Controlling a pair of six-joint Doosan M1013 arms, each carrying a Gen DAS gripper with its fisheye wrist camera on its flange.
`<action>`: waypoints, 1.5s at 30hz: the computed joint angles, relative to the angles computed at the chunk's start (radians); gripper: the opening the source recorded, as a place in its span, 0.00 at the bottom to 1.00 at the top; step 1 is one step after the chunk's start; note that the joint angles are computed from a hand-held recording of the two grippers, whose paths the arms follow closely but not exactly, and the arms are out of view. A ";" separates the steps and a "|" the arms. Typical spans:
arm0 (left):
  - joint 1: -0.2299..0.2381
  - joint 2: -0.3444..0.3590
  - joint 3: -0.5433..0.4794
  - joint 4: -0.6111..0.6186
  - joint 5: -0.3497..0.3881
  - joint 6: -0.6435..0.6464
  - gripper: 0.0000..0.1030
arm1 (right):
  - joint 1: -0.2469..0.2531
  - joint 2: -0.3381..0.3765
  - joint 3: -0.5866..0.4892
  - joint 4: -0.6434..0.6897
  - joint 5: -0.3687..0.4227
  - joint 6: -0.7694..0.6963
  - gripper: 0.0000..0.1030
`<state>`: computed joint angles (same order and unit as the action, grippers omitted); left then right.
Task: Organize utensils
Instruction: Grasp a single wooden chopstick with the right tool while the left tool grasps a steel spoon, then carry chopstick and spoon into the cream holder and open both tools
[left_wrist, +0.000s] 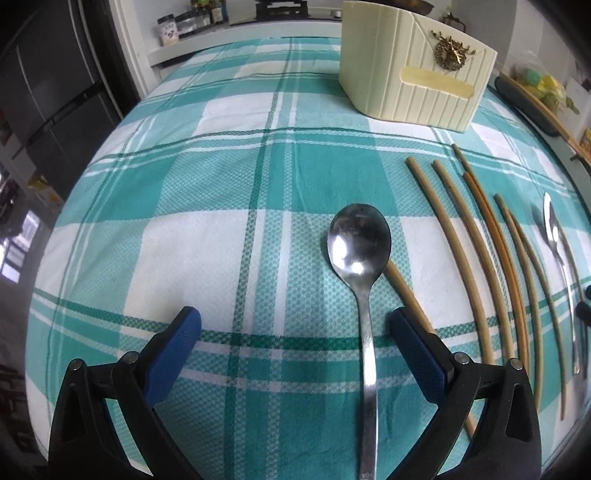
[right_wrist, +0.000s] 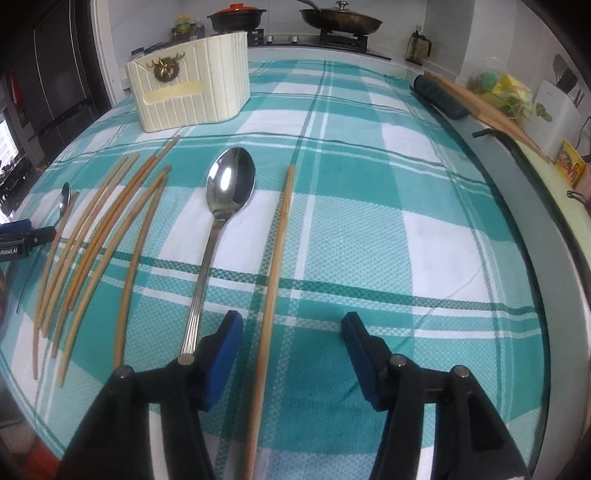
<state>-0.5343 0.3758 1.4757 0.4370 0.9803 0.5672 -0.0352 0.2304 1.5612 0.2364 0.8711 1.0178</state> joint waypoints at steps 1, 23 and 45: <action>0.002 0.006 -0.009 0.000 0.002 -0.006 0.97 | 0.000 0.004 -0.006 0.001 0.007 -0.014 0.56; -0.023 -0.086 -0.012 0.104 -0.096 0.041 0.35 | -0.030 0.085 -0.199 0.239 0.148 -0.045 0.07; 0.033 -0.114 -0.213 0.120 -0.206 0.109 0.35 | -0.005 0.020 -0.323 0.477 0.017 -0.191 0.06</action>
<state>-0.5014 0.2619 1.2629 0.5574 0.7747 0.6765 -0.0403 0.2499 1.2387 0.7136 0.8880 0.8268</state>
